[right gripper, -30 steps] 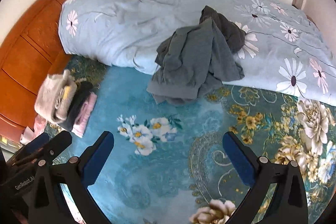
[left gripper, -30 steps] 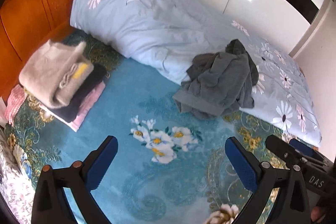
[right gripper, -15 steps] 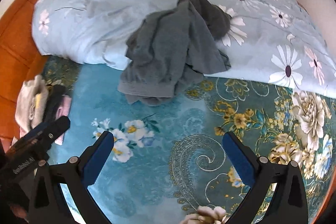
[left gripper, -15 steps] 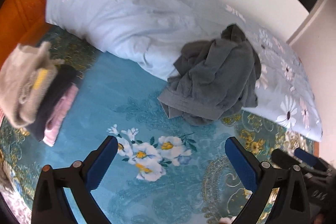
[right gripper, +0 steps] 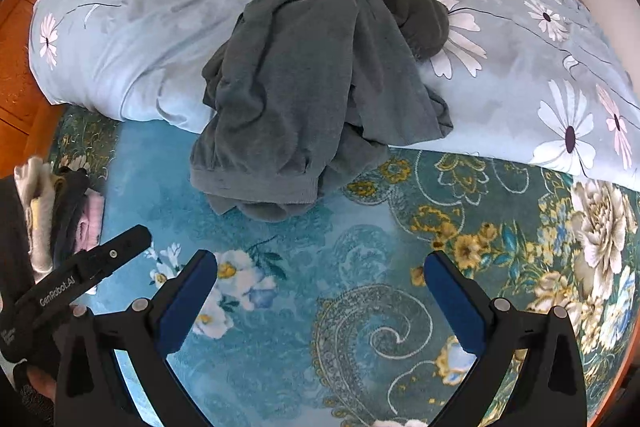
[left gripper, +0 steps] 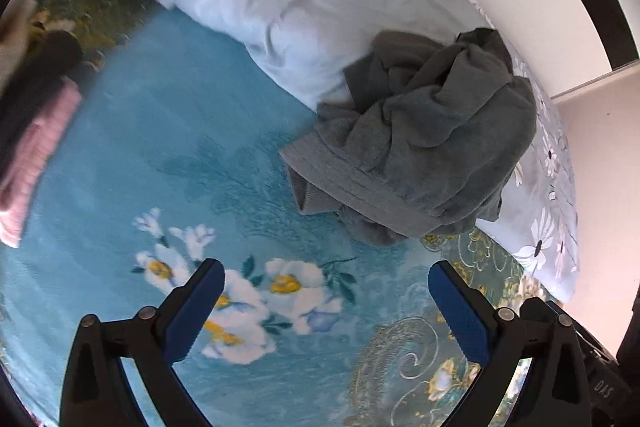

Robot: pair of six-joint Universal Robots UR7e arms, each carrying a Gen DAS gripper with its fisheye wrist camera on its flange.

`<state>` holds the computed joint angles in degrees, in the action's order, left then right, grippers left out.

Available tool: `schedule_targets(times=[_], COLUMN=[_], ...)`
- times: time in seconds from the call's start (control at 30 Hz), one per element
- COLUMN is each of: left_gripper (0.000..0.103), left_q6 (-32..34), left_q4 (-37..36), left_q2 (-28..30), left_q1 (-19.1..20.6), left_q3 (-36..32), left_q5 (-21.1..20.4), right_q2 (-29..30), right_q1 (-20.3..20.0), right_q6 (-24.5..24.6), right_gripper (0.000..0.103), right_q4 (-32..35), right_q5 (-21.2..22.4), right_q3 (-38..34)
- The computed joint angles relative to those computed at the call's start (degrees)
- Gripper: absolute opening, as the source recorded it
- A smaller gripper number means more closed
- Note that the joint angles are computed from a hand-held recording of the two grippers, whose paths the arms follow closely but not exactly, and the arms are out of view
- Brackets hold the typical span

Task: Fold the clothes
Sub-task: 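Move both grippers toward the crumpled grey garment on the duvet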

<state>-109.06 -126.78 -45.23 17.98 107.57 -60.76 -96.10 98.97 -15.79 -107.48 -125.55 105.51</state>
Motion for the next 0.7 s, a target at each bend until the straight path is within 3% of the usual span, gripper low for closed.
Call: schedule_targets(times=[0.1, 0.17, 0.53, 0.7], left_gripper=[0.103, 0.103, 0.103, 0.102], left_q6=[3.36, 4.86, 5.49, 4.14], left_q4=[0.41, -3.5, -18.33, -23.83], left_q2=[1.77, 2.07, 4.42, 5.68], left_q1=[1.89, 2.93, 7.59, 9.46], left_q3=[-1.75, -0.73, 2.63, 3.81], left_q5=[-1.08, -1.72, -3.8, -5.26], right_q2=[1.62, 2.33, 6.11, 7.06], right_q1=[-0.39, -0.8, -3.84, -5.45], right_q6=[-1.77, -3.05, -9.88, -10.51], right_gripper=[0.103, 0.103, 0.103, 0.103], right_q4=[-1.4, -2.58, -7.76, -8.27], right_q5=[-1.02, -1.4, -2.04, -1.97], right_q3=[0.23, 0.47, 1.1, 1.5])
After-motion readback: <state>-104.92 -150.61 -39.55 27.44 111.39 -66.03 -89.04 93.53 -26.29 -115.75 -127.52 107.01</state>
